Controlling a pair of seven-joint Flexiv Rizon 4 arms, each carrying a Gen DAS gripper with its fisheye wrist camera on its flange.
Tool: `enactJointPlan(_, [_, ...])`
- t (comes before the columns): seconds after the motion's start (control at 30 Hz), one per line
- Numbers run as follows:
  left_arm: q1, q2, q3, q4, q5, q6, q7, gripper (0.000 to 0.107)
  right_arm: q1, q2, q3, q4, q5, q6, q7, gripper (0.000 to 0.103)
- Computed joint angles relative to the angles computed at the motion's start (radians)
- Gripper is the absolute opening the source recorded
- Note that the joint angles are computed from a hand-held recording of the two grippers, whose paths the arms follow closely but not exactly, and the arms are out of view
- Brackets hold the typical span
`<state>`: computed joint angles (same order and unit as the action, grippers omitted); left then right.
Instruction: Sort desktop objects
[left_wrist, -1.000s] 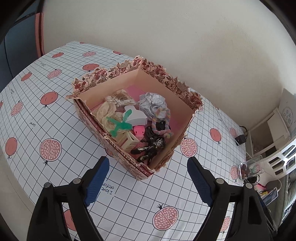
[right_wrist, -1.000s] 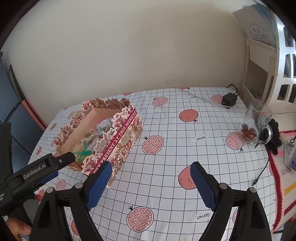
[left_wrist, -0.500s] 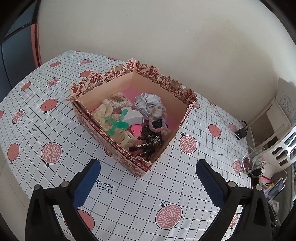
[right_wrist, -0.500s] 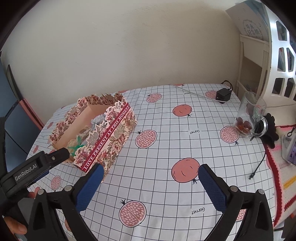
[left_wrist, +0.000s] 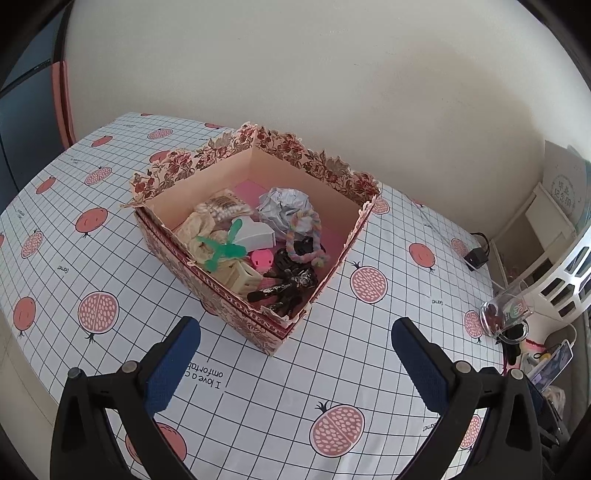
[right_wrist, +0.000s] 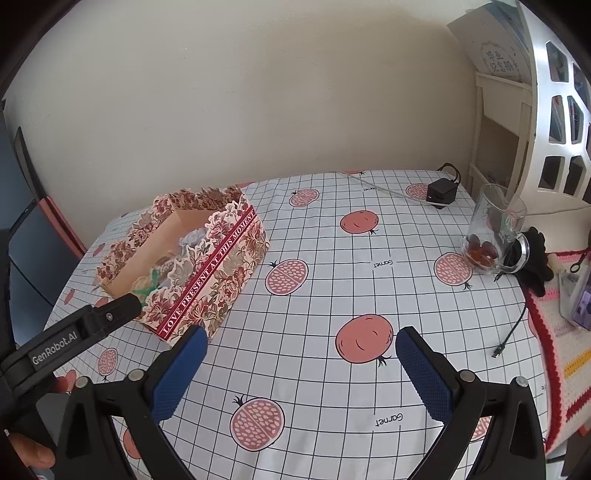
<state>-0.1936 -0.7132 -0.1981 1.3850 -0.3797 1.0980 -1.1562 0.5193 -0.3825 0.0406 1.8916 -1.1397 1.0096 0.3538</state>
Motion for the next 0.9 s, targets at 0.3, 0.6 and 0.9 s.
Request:
enactJointPlan(0.3, [0.008, 0.044, -0.036, 0.084, 0.012, 0.129, 0.073, 0.103, -0.004, 0.025, 0.010, 0.021, -0.035, -0.019, 0.001, 0.103])
enactJointPlan(0.6, [-0.035, 0.081, 0.008, 0.149, 0.071, 0.241, 0.072, 0.103, -0.023, 0.064, 0.022, 0.053, -0.098, -0.042, 0.064, 0.103])
enactJointPlan(0.9, [-0.029, 0.093, -0.001, 0.172, 0.091, 0.252, 0.073, 0.103, -0.025, 0.063, 0.036, 0.051, -0.100, -0.064, 0.052, 0.103])
